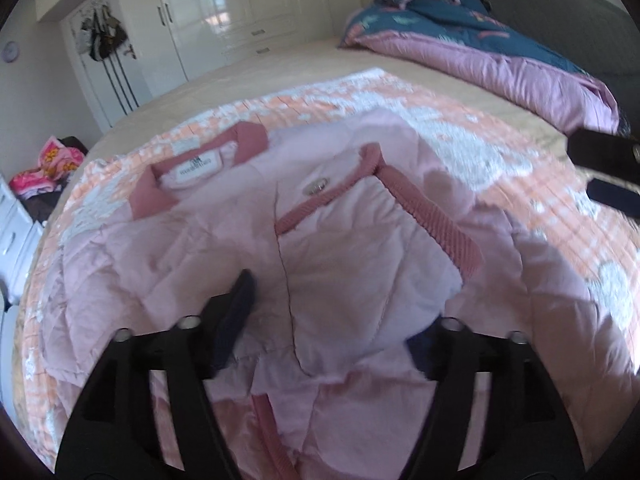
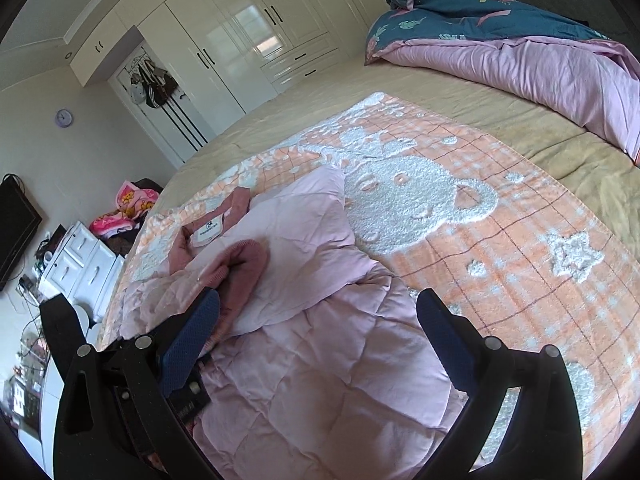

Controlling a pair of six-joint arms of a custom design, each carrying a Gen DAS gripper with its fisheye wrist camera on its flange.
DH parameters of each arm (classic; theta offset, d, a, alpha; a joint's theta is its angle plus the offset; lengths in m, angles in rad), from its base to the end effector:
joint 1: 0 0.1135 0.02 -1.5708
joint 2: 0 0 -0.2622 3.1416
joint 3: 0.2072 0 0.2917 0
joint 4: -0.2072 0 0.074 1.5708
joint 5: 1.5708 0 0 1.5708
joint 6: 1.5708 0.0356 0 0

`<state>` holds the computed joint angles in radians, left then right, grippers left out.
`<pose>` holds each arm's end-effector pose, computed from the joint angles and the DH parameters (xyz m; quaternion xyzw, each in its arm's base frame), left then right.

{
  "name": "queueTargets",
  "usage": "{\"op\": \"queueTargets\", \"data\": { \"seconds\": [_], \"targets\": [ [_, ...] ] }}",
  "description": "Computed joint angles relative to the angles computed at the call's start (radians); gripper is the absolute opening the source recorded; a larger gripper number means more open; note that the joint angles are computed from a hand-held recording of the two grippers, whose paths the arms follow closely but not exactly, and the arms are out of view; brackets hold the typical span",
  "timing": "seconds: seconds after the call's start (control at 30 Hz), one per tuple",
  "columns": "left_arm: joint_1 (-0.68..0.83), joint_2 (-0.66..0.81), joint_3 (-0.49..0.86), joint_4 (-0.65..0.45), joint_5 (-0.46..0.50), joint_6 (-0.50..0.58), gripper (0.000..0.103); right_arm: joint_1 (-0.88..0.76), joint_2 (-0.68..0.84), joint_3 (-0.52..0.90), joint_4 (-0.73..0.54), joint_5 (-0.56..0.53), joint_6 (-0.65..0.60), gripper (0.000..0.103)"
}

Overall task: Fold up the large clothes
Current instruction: 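Lay the sleeve across the jacket and open the left tool, then grasp the dark-pink ribbed cuff with the right tool and lift it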

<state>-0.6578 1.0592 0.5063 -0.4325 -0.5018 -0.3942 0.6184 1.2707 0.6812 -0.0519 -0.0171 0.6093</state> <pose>0.1879 -0.1235 0.1556 0.0509 0.9289 0.0652 0.3611 0.2449 0.1750 0.1896 -0.0079 0.8939 0.2644 0.3619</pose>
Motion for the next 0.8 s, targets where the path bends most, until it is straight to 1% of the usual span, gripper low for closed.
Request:
{"op": "queueTargets", "data": {
  "seconds": [0.03, 0.07, 0.17, 0.23, 0.27, 0.37, 0.4, 0.47, 0.53, 0.57, 0.63, 0.67, 0.7, 0.77, 0.8],
  "targets": [
    [-0.002, -0.014, -0.003, -0.016, 0.017, 0.002, 0.084, -0.001, 0.0, 0.0, 0.0, -0.002, 0.002, 0.098],
    [-0.009, -0.037, -0.012, -0.032, 0.031, 0.009, 0.086, -0.003, 0.001, 0.001, -0.001, -0.006, 0.003, 0.098],
    [-0.014, -0.108, -0.041, -0.069, 0.046, 0.026, 0.089, 0.001, 0.006, 0.004, 0.004, -0.015, 0.009, 0.098],
    [0.01, -0.193, -0.07, -0.115, 0.087, 0.029, 0.09, 0.014, 0.017, 0.013, 0.006, -0.022, 0.007, 0.098],
    [0.012, -0.224, -0.079, -0.133, 0.091, 0.025, 0.091, 0.021, 0.024, 0.018, 0.007, -0.023, 0.004, 0.098],
    [0.071, -0.388, -0.107, -0.22, 0.121, 0.046, 0.093, 0.055, 0.054, 0.044, 0.004, -0.022, -0.004, 0.098],
    [0.121, -0.45, -0.112, -0.254, 0.155, 0.067, 0.093, 0.069, 0.074, 0.06, 0.001, -0.032, -0.003, 0.098],
    [0.223, -0.527, -0.113, -0.304, 0.211, 0.109, 0.094, 0.089, 0.102, 0.08, 0.008, -0.057, 0.004, 0.098],
    [0.372, -0.609, -0.117, -0.354, 0.284, 0.18, 0.093, 0.114, 0.14, 0.11, 0.003, -0.077, 0.015, 0.098],
    [0.478, -0.646, -0.118, -0.376, 0.339, 0.232, 0.094, 0.13, 0.162, 0.129, -0.005, -0.078, 0.015, 0.098],
    [0.643, -0.684, -0.116, -0.392, 0.436, 0.31, 0.094, 0.158, 0.218, 0.172, -0.016, -0.085, 0.02, 0.098],
    [0.768, -0.698, -0.113, -0.4, 0.516, 0.369, 0.094, 0.168, 0.243, 0.189, -0.013, -0.094, 0.032, 0.098],
    [0.853, -0.696, -0.11, -0.399, 0.57, 0.412, 0.094, 0.176, 0.267, 0.201, -0.007, -0.104, 0.043, 0.098],
    [1.031, -0.688, -0.104, -0.379, 0.654, 0.495, 0.094, 0.2, 0.318, 0.233, -0.006, -0.097, 0.066, 0.098],
    [1.093, -0.679, -0.102, -0.369, 0.685, 0.521, 0.094, 0.212, 0.344, 0.25, -0.005, -0.093, 0.076, 0.098]
  ]
}}
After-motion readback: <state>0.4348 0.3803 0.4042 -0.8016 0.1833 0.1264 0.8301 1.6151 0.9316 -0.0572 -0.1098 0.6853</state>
